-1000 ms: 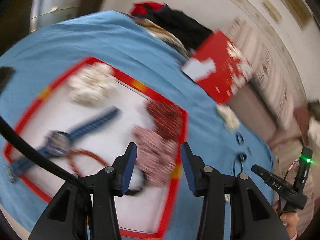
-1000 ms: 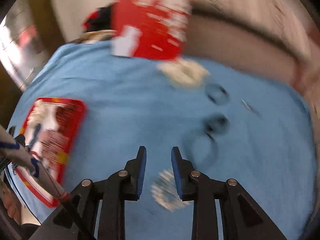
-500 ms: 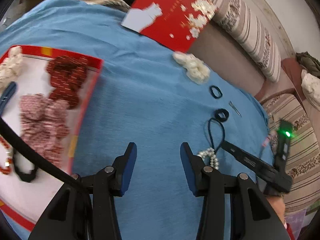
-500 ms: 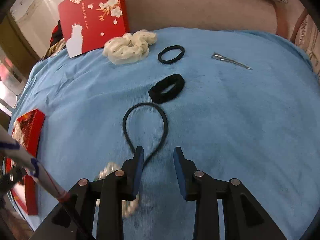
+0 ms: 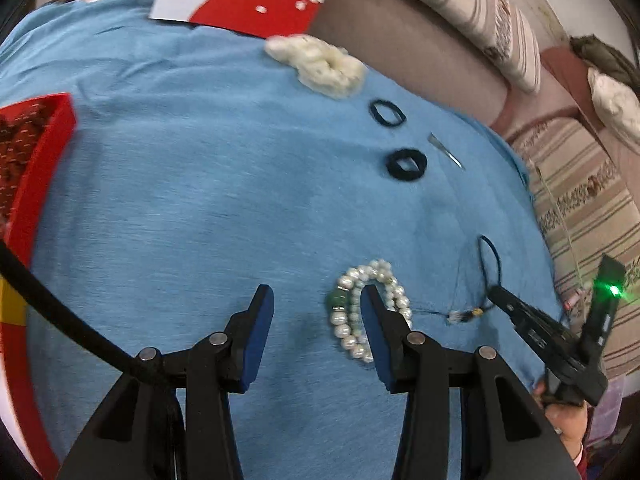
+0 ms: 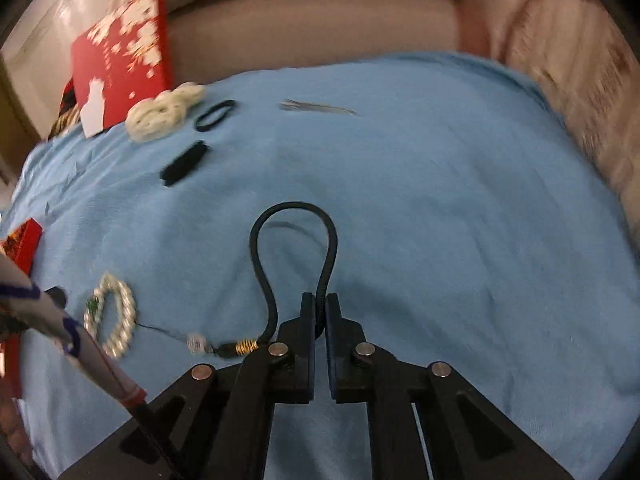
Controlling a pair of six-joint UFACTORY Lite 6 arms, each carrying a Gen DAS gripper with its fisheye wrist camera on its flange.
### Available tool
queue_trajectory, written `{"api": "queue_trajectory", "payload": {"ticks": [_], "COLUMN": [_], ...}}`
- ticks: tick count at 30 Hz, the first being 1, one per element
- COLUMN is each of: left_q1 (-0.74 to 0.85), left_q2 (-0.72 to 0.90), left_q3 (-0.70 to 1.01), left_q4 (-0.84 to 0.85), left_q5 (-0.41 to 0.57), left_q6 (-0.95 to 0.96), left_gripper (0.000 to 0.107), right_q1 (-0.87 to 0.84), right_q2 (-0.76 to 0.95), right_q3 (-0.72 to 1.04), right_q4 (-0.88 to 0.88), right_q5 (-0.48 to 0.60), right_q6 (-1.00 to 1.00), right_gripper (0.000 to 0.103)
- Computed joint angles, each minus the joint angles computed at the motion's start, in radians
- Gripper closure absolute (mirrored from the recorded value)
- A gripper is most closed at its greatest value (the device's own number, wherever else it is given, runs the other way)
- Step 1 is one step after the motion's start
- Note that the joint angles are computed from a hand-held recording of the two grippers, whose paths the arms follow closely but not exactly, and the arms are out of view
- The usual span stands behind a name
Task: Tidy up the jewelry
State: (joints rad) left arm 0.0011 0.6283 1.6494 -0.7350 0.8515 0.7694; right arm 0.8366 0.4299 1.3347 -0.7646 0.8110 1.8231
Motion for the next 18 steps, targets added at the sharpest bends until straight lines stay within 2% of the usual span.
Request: {"api": "queue_trajectory", "payload": {"ticks": [3, 5, 6, 7, 13, 16, 18], "left_q1": [-0.048, -0.076, -0.082, -0.093, -0.039, 0.053, 0.128], "left_q2": [-0.012, -0.047, -0.062, -0.057, -0.084, -0.072, -0.047], "left_q3": [-0.04, -0.1, -0.115, -0.105, -0.062, 0.008, 0.072], "left_q4": [0.031, 0.038, 0.048, 0.089, 0.194, 0.105, -0.057], "left_q5": [-0.054, -0.119, -0.133, -0.13, -0.158, -0.099, 0.037], "left_q6": [0.007, 0.03, 0.036, 0.013, -0.097, -0.06, 0.052], "left_gripper": [0.063, 0.066, 0.074, 0.096, 0.096, 0.096, 0.096], "right_q1": [-0.012, -0.029, -0.03, -0.03, -0.008, -0.015, -0.015], "right_q2": [-0.063, -0.067, -0.06, -0.05, 0.023, 0.034, 0.039], "right_q3": [-0.099, -0.1, -0.087, -0.074, 0.018, 0.029, 0.036], "right_q4": [-0.01, -0.028, -0.038, -0.047, -0.034, -0.032, -0.032], "right_q5": [-0.077, -0.124, -0.132, -0.134, -0.094, -0.103, -0.103], "right_q6": [0.053, 0.055, 0.05, 0.045, -0.041, -0.044, -0.045], "right_gripper": [0.098, 0.098, 0.098, 0.097, 0.098, 0.098, 0.098]}}
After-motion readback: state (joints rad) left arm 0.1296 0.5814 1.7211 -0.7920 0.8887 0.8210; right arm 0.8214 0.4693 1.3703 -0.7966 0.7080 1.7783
